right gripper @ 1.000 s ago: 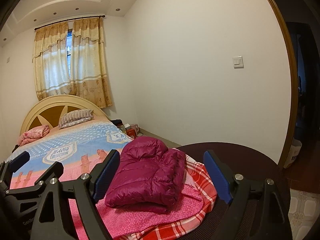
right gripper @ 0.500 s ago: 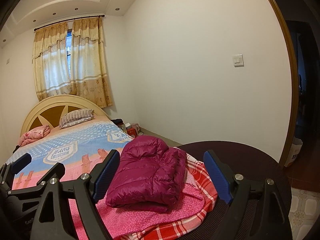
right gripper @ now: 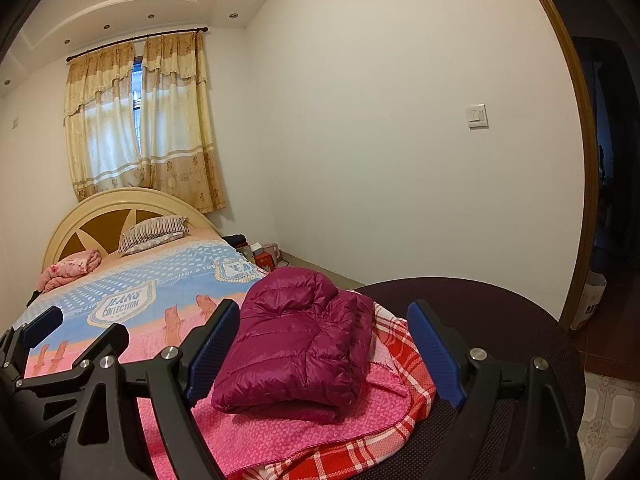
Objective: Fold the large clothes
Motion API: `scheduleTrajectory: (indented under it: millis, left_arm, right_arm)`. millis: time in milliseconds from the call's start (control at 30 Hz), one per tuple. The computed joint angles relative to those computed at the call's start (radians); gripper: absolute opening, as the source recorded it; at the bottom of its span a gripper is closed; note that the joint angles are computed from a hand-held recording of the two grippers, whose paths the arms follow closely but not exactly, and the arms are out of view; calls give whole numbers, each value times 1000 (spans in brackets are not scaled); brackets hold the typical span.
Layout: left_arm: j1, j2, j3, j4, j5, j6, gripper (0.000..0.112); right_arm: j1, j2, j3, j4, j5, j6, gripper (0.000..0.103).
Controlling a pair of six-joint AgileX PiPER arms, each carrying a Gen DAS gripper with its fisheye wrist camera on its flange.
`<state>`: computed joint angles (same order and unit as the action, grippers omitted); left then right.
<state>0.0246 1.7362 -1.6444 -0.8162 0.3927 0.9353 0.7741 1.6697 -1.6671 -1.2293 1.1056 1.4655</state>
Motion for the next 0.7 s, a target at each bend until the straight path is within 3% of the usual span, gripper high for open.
scheduleTrajectory:
  millis: [700]
  left_arm:
    - [3, 30, -50, 120, 18, -112, 103]
  right_arm:
    - [14, 17, -11, 5, 22, 12, 86]
